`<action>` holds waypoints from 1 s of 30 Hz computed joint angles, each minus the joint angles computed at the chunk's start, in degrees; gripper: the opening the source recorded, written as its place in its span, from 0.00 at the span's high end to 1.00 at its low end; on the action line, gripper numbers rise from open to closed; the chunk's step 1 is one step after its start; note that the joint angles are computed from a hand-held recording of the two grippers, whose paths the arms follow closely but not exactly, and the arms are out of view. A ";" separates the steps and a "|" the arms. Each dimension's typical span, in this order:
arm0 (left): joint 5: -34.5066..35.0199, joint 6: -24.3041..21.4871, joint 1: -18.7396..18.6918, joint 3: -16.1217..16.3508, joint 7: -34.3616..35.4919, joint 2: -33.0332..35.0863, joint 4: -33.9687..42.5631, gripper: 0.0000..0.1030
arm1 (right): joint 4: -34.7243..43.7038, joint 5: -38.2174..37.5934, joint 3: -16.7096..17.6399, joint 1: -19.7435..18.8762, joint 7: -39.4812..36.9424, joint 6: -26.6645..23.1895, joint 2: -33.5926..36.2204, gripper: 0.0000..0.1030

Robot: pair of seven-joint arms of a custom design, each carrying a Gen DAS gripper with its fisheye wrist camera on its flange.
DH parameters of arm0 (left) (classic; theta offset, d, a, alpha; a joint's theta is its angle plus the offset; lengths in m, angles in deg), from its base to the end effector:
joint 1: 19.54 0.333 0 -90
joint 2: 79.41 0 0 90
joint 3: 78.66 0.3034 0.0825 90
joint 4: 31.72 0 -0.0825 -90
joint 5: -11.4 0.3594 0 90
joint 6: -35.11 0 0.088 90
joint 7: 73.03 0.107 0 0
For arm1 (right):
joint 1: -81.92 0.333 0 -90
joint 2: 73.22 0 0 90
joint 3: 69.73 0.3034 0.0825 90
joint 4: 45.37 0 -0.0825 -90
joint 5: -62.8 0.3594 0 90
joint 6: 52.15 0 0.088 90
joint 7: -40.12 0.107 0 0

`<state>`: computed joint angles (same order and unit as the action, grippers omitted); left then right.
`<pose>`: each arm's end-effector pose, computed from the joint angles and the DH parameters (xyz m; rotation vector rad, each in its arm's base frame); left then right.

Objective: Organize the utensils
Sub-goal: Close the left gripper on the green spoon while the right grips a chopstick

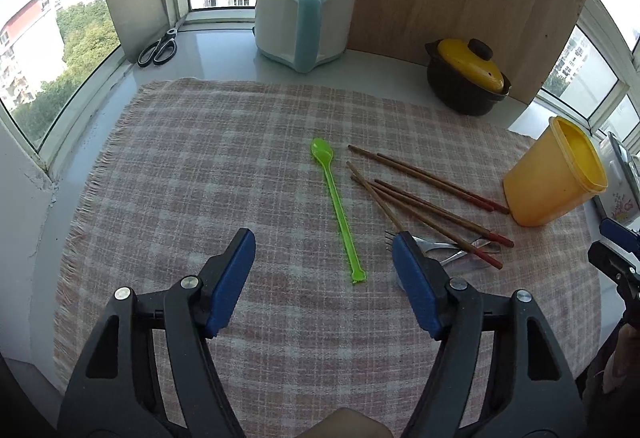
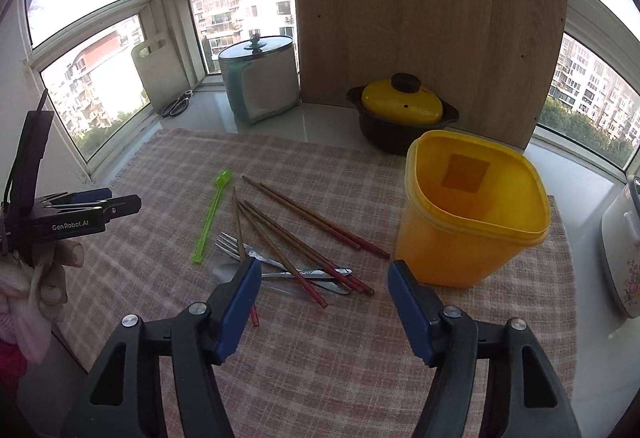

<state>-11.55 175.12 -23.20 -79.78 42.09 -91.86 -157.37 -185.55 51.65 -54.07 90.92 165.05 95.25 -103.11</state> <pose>0.5030 -0.0432 0.5256 -1.7178 2.2692 -0.7680 0.3790 0.1934 0.5481 -1.7752 1.8466 -0.5929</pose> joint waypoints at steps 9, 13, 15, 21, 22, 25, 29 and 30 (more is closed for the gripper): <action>-4.51 -10.27 2.50 -1.99 0.95 11.12 10.19 0.67 | 7.01 13.19 -6.66 7.95 -12.70 1.31 13.17 0.60; -4.50 -13.30 4.04 -3.77 -0.39 15.63 14.54 0.73 | 10.24 18.71 -8.38 9.82 -18.74 0.20 18.06 0.63; -3.95 -14.34 4.70 -4.56 -1.40 17.40 16.21 0.73 | 11.95 21.23 -8.82 10.53 -21.79 -0.83 20.32 0.64; -1.96 -14.75 5.80 -6.37 -3.32 20.82 19.27 0.73 | 15.17 24.33 -9.20 10.81 -25.32 -3.58 24.69 0.69; -1.52 -14.84 5.84 -6.59 -3.97 21.57 20.01 0.73 | 15.74 24.99 -9.31 10.82 -25.92 -3.70 25.31 0.70; 0.25 -15.26 5.97 -7.14 -6.23 23.69 22.15 0.73 | 17.82 26.77 -9.67 10.64 -27.07 -4.32 27.40 0.72; 2.96 -16.11 5.72 -8.17 -7.74 26.37 25.20 0.73 | 20.55 30.67 -10.17 10.21 -29.53 -5.59 30.04 0.73; 3.53 -16.46 5.66 -8.40 -8.11 26.91 25.81 0.73 | 20.97 31.61 -10.23 10.10 -30.07 -5.85 30.45 0.73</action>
<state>-8.02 158.66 -17.54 -88.18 33.97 -64.94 -131.56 -164.59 83.26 -64.30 101.02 134.98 89.40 -72.65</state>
